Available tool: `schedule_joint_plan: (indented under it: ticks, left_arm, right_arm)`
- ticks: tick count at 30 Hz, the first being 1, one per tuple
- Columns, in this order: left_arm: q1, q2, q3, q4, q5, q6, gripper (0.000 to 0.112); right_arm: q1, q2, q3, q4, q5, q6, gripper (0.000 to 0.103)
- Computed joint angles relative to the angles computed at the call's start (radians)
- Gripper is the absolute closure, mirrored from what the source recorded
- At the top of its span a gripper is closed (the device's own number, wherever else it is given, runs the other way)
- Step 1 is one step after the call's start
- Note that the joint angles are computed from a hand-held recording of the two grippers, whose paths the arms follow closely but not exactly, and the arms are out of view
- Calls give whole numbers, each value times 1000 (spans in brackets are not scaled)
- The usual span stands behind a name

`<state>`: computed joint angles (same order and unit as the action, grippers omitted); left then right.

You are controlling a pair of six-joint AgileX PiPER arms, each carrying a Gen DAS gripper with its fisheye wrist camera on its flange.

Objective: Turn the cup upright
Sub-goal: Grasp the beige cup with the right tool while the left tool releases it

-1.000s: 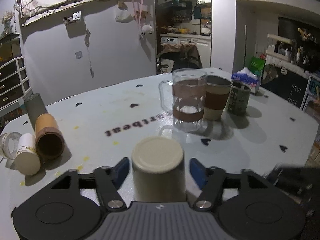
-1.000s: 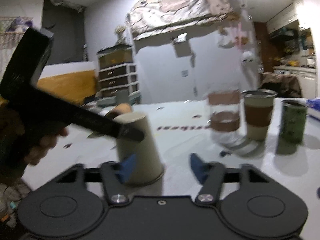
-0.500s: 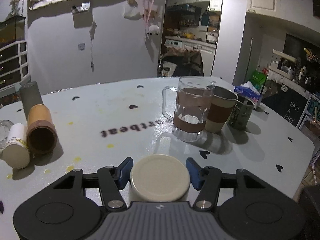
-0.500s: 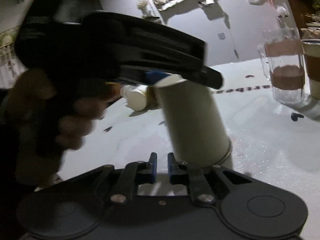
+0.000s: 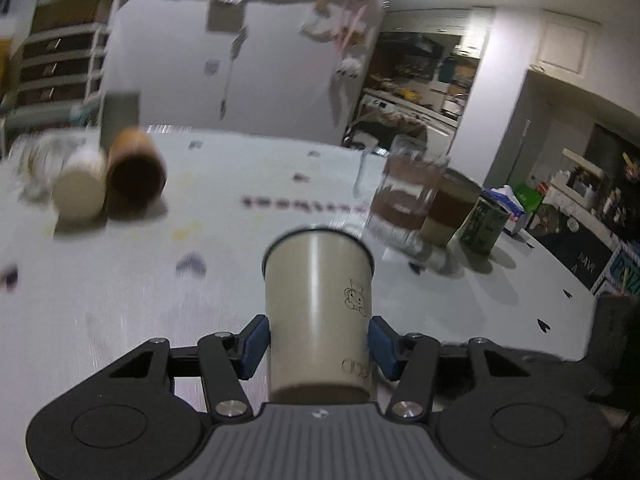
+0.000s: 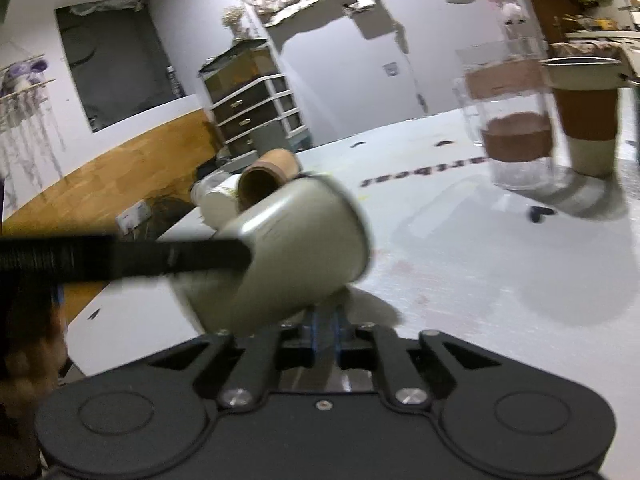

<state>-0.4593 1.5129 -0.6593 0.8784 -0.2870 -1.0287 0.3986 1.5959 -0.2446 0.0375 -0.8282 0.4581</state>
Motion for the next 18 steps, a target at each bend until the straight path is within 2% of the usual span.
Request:
schedule_joint_plan:
  ticks: [2,4,6,7,8,10,11,15,18]
  left_arm:
    - [6,-13,35,-104,-27,78,58]
    - [10,-20,50,-133,-42,85,59]
    - [7,-20,72,-212,-64,147,59]
    - [2,-22,85,-267,-74,198,59]
    - [-7,-22,94,-324,-81,251,59]
    - [-29,-23,105,-427,-87,345,59]
    - [-41,-23,110,-475,-89,390,60]
    - [-64,-24,126,-564,-104,497,60]
    - [-67,-23,140,-570,-126,521,60]
  right_arm:
    - [-9,-38,27,25,16,8,84]
    - [-80,-86,55,-64,29,92,77]
    - [-191,-150,60,-264,66,272,60]
    - [-243,-162,60,-364,49,372,44]
    - [-293,-156,52,-464,25,472,34]
    - [-396,-91,-9,-664,-47,672,31]
    - [-427,-64,-58,-760,-40,772,29]
    - [-440,-3,-239,-1033,73,1135,26]
    - [-417,32,-339,-1143,142,1294,24]
